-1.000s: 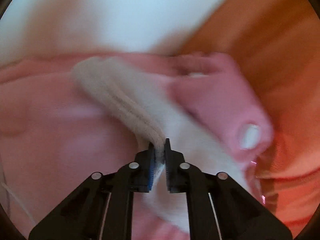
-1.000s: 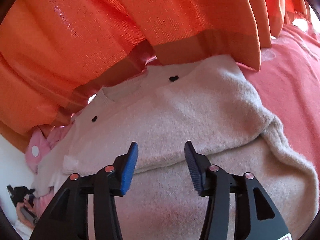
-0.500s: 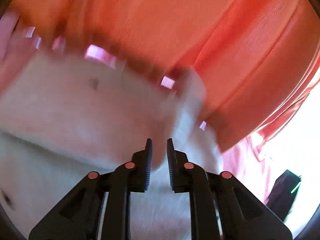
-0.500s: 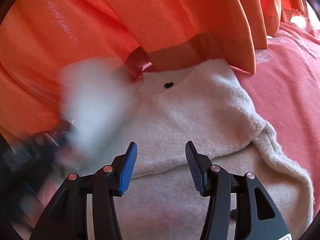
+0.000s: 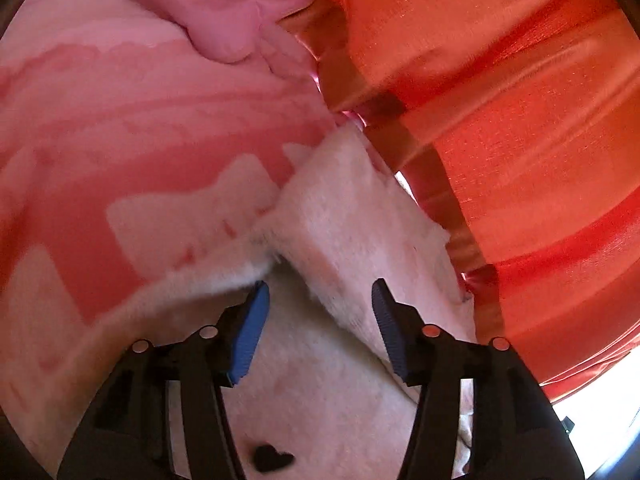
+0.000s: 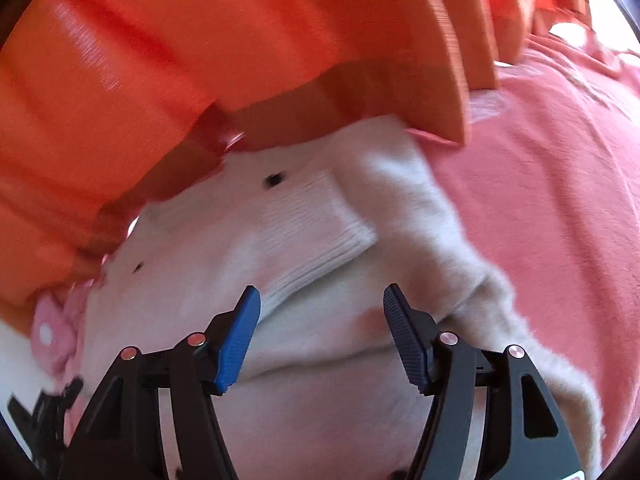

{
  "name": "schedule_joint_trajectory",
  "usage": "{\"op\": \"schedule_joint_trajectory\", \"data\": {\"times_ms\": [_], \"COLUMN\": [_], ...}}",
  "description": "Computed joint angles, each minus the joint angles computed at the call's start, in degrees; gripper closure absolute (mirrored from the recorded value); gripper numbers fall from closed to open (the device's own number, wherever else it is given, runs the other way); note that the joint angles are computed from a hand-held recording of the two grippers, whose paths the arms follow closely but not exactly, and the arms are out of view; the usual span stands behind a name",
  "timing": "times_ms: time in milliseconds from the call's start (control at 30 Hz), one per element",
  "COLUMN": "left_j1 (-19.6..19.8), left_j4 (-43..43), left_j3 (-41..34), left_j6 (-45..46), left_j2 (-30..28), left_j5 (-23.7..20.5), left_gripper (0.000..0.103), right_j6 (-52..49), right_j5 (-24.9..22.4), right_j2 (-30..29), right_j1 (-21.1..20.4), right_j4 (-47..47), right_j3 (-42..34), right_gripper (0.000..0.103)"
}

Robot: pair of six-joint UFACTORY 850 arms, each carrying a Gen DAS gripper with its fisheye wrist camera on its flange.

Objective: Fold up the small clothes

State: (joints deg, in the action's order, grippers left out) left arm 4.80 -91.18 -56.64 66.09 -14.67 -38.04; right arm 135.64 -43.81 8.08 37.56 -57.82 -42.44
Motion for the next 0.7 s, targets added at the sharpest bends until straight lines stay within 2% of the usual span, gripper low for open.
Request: {"op": "schedule_joint_trajectory", "data": {"times_ms": [100, 133, 167, 233, 267, 367, 400, 467, 533, 567, 600, 667, 700], "left_j1": [0.50, 0.73, 0.38, 0.41, 0.08, 0.05, 0.19, 0.12, -0.62, -1.27, -1.19, 0.24, 0.41], "left_j4": [-1.04, -0.70, -0.70, -0.76, -1.60, -7.45, -8.52, -9.21, -8.70, -6.57, -2.54, -1.18, -1.72], "left_j3": [-0.09, -0.38, -1.70, -1.94, -1.99, -0.26, 0.07, 0.19, 0.22, 0.01, -0.33, -0.19, -0.09], "left_j6": [1.37, 1.20, 1.01, 1.76, 2.45, 8.63, 9.84, 10.58, 11.61, 10.28, 6.56, 1.69, 2.23], "left_j2": [-0.39, -0.55, -1.75, -2.21, -2.17, 0.81, 1.88, 2.96, 2.77, 2.31, 0.84, -0.71, -0.58], "left_j5": [-0.15, -0.56, -1.05, -2.05, -1.65, -1.33, -1.78, -1.44, 2.32, 5.78, 7.01, 3.04, 2.64], "left_gripper": [0.067, 0.074, 0.086, 0.095, 0.097, 0.097, 0.097, 0.097, 0.097, 0.097, 0.097, 0.098, 0.098], "right_j6": [2.57, 1.54, 0.11, -3.52, -3.24, 4.67, 4.61, 4.60, 2.14, 0.93, 0.49, 6.82, 11.09], "right_j5": [3.41, 3.77, 2.87, 3.17, 4.43, 0.67, -2.30, -6.51, -7.87, -6.42, -3.08, 6.53, 8.00], "right_j2": [0.32, -0.57, -1.57, -3.29, -3.41, 0.20, 1.26, 1.82, 1.54, 0.75, 0.31, 1.54, 3.16], "right_j1": [-2.09, -2.53, -2.33, -1.90, -1.82, 2.66, 4.71, 7.35, 6.91, 5.13, 2.76, -1.61, -1.72], "right_j4": [-3.37, -3.30, -3.36, -4.70, -5.98, -18.42, -21.32, -24.05, -20.79, -17.20, -13.36, -10.21, -12.23], "right_j3": [1.42, 1.03, 0.29, -1.13, -1.42, -1.67, -2.44, -3.10, -2.53, -1.73, -0.31, 4.58, 5.70], "right_gripper": [0.040, 0.040, 0.045, 0.082, 0.095, 0.096, 0.096, 0.096, 0.096, 0.096, 0.097, 0.097, 0.097]}}
